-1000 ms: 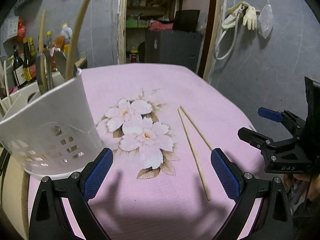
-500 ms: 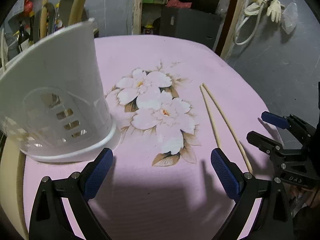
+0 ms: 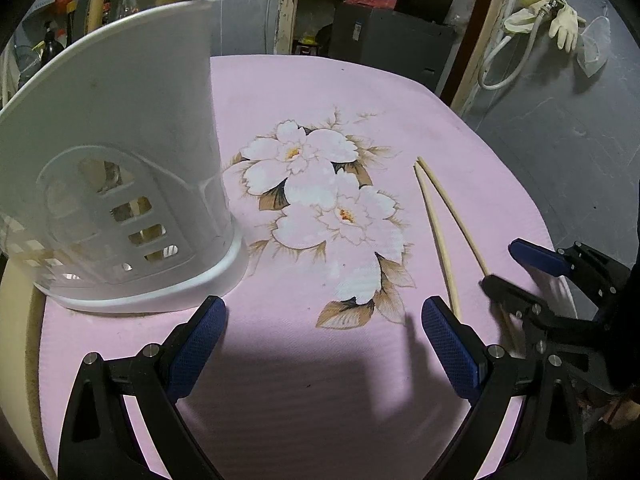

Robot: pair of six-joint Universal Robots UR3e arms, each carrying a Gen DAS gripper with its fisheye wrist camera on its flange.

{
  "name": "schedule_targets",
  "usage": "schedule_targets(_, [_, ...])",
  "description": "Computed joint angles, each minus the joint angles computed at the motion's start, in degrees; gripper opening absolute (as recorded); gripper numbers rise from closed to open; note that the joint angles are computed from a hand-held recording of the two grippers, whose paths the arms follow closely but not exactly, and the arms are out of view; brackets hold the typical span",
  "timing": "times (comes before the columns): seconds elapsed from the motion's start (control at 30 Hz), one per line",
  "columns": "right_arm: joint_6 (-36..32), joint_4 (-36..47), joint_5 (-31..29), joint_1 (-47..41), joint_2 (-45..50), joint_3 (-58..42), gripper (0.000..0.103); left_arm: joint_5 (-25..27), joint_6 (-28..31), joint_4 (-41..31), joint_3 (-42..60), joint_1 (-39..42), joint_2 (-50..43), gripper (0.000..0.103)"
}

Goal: Organize utensils

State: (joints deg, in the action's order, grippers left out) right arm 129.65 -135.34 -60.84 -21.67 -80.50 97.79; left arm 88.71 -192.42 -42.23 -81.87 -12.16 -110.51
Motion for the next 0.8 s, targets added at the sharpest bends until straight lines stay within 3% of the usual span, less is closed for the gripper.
schedule_targets(0.17, [1.57, -1.66, -0.39, -1.11, 0.56, -0.28, 0.014, -1.23, 0.14, -0.04, 0.26, 0.2, -0.02, 0.096])
schedule_targets(0.23, [2.0, -1.1, 0.33, -2.32, 0.75, -0.67, 0.007, -2.67, 0.47, -0.22, 0.43, 0.57, -0.01, 0.096])
schedule_targets(0.57, [3.23, -2.08, 0.23, -5.95, -1.58, 1.29, 0.005, -6.55, 4.01, -2.4, 5.73, -0.22, -2.82, 0.094])
schedule_targets(0.8, [3.3, -0.68, 1.03, -8.16, -2.17, 1.51, 0.005, -7.97, 7.16, -7.28, 17.49, -1.1, -10.85, 0.066])
